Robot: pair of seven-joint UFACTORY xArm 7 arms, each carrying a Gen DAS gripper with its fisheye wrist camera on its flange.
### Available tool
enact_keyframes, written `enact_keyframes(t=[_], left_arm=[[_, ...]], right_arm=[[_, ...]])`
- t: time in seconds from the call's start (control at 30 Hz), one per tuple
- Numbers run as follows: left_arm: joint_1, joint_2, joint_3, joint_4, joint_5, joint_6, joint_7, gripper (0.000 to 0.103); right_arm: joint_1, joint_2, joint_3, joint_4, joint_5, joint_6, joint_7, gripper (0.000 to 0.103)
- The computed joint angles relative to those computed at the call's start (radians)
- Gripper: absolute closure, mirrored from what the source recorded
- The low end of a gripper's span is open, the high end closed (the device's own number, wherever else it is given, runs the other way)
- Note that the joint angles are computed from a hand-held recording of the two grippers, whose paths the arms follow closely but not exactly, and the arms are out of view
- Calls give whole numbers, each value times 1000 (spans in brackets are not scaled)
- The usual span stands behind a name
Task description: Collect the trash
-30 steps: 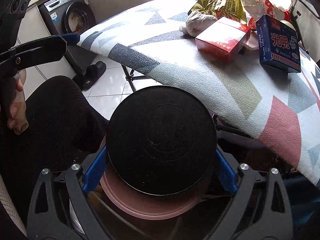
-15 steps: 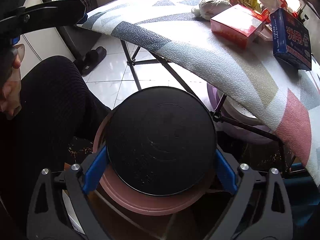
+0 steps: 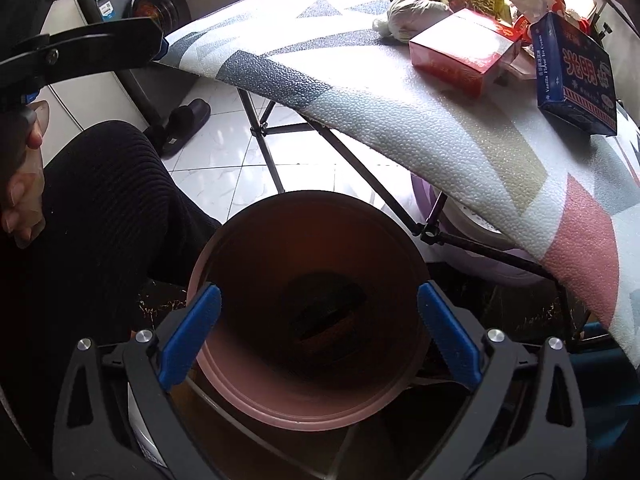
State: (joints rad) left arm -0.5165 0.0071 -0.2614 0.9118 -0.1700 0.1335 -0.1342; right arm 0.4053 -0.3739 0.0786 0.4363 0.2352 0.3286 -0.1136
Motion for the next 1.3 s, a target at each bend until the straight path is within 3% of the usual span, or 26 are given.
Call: enact_keyframes(t=[0.5,0.8,0.93,1.2,1.3], left_arm=[[1,0,3,-1,42,0,-36,9],[10,3,12,22,200,9,-176,9],[10,17,9,48,193,8,-161,9],[2,94,18,169,195,47,-171,9],[-5,127,27,219,217,64,-185,9]], right_arm=[[-61,-61,9,-30,-48,-20,94,6],[-204,-181,56,-69,-186,-70,256,6],[-151,-204,-81,-66,-132,-100,205,6],[-258,-104,-100,25,-157,-171,177,6],[-350,-26,-37,90,-216,-187,203,6]])
